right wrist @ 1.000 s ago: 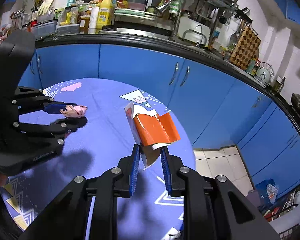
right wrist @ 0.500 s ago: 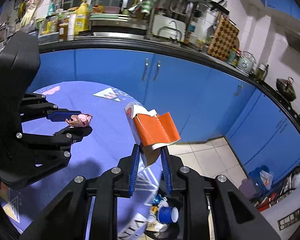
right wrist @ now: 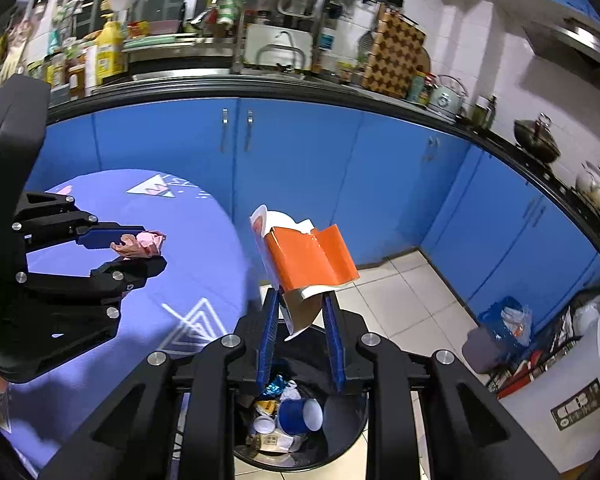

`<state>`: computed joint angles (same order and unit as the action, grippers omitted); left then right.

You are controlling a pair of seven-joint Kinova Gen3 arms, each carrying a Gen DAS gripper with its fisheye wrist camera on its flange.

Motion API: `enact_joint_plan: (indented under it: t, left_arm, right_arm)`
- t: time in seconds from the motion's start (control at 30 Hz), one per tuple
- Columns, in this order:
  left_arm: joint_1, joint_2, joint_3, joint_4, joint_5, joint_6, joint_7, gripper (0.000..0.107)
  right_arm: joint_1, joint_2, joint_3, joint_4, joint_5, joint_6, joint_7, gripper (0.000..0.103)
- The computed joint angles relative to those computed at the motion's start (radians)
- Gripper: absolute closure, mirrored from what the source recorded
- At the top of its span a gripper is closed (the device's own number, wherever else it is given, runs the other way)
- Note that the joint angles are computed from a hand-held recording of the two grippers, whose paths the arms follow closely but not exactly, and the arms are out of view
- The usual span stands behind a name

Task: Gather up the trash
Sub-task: 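Open the right tool to drop the orange carton into the bin, then lower the pink paper into the bin and open the left tool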

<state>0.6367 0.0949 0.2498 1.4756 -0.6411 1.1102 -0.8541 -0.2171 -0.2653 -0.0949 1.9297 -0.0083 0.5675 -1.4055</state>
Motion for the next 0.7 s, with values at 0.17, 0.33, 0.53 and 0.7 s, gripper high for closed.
enact_joint_plan:
  t: [0.17,0.33,0.53,0.7]
  left_arm:
    - [0.014,0.037,-0.005,-0.037,-0.004,0.000,-0.014,0.079]
    - [0.031,0.063,-0.024,-0.063,-0.002,-0.002,-0.023,0.079]
    - [0.053,0.090,-0.040,-0.083,-0.003,0.000,-0.024,0.079]
    - [0.064,0.106,-0.051,-0.090,0.006,-0.004,-0.037,0.079]
  right_arm:
    - [0.027,0.004,0.016,0.014,0.012,-0.036,-0.008,0.076]
    - [0.051,0.010,0.013,0.030,0.047,-0.084,-0.024,0.073]
    - [0.090,0.010,0.001,0.066,0.091,-0.161,-0.072,0.023]
    - [0.124,0.016,-0.015,0.084,0.130,-0.187,-0.111,0.015]
